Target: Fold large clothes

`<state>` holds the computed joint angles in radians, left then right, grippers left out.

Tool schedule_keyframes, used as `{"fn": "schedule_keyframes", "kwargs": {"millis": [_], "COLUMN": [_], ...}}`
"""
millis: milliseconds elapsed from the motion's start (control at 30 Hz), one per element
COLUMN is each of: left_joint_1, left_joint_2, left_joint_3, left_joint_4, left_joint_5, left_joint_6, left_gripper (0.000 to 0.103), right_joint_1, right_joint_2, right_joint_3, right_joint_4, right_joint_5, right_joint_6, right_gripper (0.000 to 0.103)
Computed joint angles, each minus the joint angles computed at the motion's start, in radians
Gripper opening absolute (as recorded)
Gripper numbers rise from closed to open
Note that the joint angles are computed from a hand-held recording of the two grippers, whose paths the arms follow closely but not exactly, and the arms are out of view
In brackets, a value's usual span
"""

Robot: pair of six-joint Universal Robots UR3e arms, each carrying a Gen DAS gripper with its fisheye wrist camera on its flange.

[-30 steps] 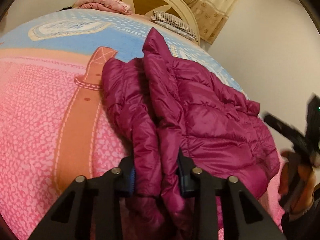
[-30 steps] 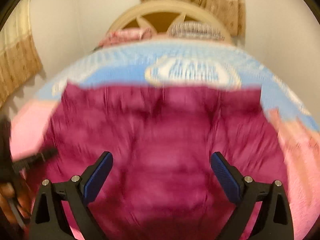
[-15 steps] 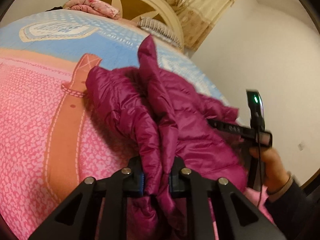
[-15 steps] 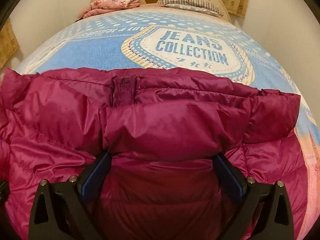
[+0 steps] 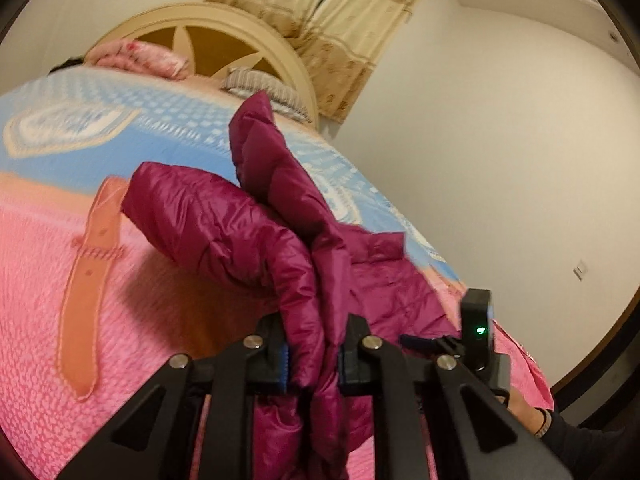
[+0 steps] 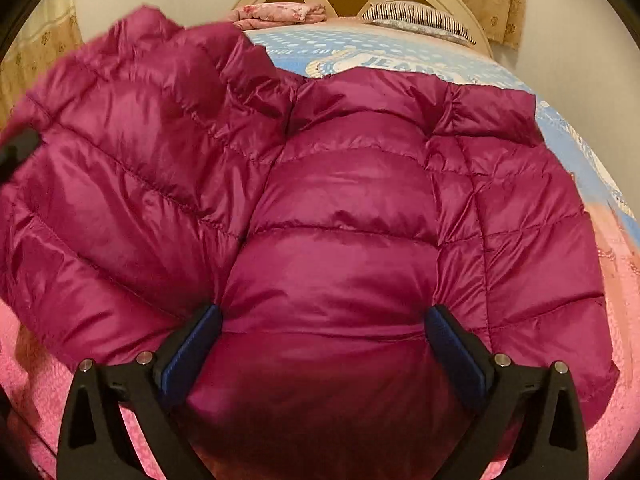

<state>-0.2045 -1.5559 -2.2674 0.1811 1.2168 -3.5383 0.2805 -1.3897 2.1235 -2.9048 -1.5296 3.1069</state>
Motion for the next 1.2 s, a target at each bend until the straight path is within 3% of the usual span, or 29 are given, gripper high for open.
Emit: {"fn": "schedule_keyframes", "kwargs": {"millis": [67,300,467,567,633,700,767,800,833,900,1000,1133,1167,1200], "left_joint_1": [-0.034,-0.231,-0.364,-0.443,-0.483,-0.498,-0.479,-0.466,-0.454,-0.435,-0.404,-0.409,-0.414,-0.419], "left_joint_2": [-0.017,-0.249,-0.524,-0.686,-0.800,-0.873,-0.900,-0.906,-0.919,-0.916,-0.880,-0.879,-0.883,-0.880], "left_joint_3": [0.091,0.604,1.029,1.239,1.362,1.413,1.388,1.366,1.380,1.330,1.240,1.252,1.259,1.258], "left_joint_4": [-0.049,-0.314,-0.493,-0.555,-0.557,-0.517,-0.459,-0.434,-0.440,-0.411,-0.357,-0.349,-0.352,-0.357], "left_joint_5": [0.015,0.127,0.222,0.326,0.387,0.379,0.281,0.234,0.212,0.173,0.108,0.096,0.103,0.114], "left_joint_6": [-0.002,0.050,0.172,0.245,0.307,0.368,0.392,0.387,0.386,0.383,0.362,0.350,0.354,0.361], "left_gripper": [0.016,0.016,0.018,0.037,0.057,0.061,0.063,0.063,0.063,0.063,0.063,0.063,0.063,0.063], "right_joint_1": [-0.028,-0.347,-0.657,-0.879,-1.025,-1.140,-1.170,-1.195,-1.204,-1.191,-1.121,-0.872,-0.851,-0.788], "right_joint_2": [-0.041,-0.386,-0.706,-0.907,-1.003,-1.089,-1.050,-1.045,-1.001,-0.936,-0.831,-0.502,-0.451,-0.358], "right_joint_3": [0.009,0.262,0.391,0.421,0.425,0.422,0.413,0.399,0.383,0.352,0.214,-0.033,-0.088,-0.186], "right_joint_4": [0.039,0.119,0.361,0.606,0.746,0.886,0.848,0.865,0.842,0.778,0.842,0.629,0.663,0.689], "right_joint_5": [0.042,0.432,0.650,0.749,0.783,0.816,0.828,0.839,0.852,0.900,0.944,0.862,0.866,0.852], "right_joint_6": [-0.022,-0.153,-0.308,-0.432,-0.500,-0.556,-0.533,-0.538,-0.538,-0.518,-0.563,-0.396,-0.434,-0.389], "right_gripper": [0.102,0.102,0.102,0.102,0.102,0.101,0.084,0.067,0.063,0.063,0.063,0.073,0.074,0.075]}}
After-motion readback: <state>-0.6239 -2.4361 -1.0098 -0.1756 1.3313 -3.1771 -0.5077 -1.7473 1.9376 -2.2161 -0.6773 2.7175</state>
